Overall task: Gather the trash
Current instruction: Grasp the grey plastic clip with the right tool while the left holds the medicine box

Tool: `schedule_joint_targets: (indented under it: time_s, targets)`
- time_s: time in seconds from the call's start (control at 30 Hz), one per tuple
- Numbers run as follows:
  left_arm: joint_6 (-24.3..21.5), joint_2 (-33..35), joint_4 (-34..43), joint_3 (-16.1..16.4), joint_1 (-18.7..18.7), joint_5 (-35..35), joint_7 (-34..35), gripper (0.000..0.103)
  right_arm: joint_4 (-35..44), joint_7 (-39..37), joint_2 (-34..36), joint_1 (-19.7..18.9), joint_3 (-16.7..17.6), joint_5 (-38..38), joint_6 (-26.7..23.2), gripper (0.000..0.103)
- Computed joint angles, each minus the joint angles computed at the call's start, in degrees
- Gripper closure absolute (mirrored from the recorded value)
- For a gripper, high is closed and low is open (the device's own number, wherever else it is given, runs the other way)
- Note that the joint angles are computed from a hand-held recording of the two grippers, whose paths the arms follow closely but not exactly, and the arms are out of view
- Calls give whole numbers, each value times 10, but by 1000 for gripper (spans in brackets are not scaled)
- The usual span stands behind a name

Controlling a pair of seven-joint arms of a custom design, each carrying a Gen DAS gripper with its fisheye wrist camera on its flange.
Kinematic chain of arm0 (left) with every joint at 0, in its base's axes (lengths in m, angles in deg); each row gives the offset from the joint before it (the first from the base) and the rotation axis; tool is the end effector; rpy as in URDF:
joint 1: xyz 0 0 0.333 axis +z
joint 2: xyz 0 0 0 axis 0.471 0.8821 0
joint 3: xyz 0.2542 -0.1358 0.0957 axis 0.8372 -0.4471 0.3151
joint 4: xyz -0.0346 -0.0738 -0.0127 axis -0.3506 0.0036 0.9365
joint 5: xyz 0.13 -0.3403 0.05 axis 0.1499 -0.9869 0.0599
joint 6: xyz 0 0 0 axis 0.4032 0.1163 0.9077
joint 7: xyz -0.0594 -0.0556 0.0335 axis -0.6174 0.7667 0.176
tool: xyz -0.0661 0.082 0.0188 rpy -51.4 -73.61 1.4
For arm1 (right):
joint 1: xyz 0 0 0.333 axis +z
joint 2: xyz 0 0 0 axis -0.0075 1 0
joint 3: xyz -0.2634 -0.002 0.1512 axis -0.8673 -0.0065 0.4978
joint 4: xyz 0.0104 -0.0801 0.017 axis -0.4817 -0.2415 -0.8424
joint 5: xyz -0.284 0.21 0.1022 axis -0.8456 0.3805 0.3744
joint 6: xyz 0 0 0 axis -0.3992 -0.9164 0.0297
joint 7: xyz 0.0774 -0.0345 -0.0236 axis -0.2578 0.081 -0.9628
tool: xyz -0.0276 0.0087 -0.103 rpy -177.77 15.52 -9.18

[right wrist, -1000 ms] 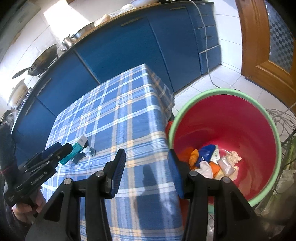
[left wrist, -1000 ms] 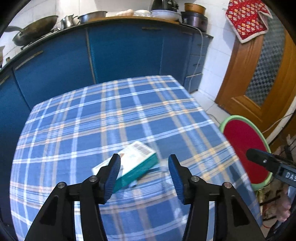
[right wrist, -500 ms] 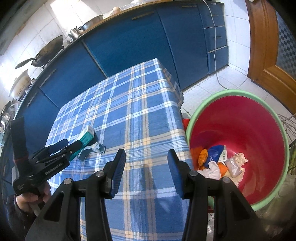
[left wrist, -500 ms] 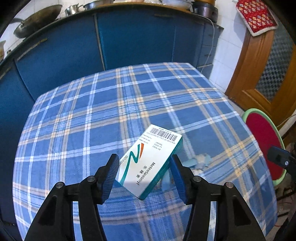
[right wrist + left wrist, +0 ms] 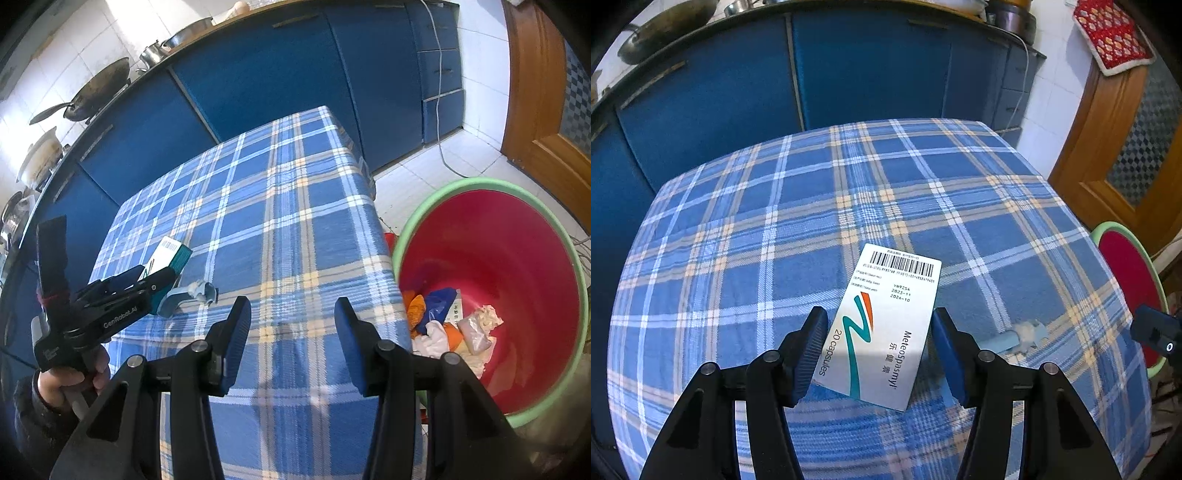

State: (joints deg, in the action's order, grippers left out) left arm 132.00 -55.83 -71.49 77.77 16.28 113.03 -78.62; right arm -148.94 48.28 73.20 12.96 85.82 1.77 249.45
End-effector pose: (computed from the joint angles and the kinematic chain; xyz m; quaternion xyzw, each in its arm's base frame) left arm 0.5139 -0.1897 0.2896 -0.7340 0.6086 -0.1996 0.2259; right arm 0.5257 0.1610 0.3163 -0.7426 0.5793 -0.0315 0.3347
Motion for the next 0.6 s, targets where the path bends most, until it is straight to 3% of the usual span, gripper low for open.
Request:
schedule_joint_targets:
  time_s: [0.27,0.6]
  targets:
    - [-2,-11,-12,2,-1,51,-54,46,13,18,15,7,5,-29,-3,53]
    - [0,-67,-62,-16,25,122,-178,46,35,36,41,18,19,-84,-9,50]
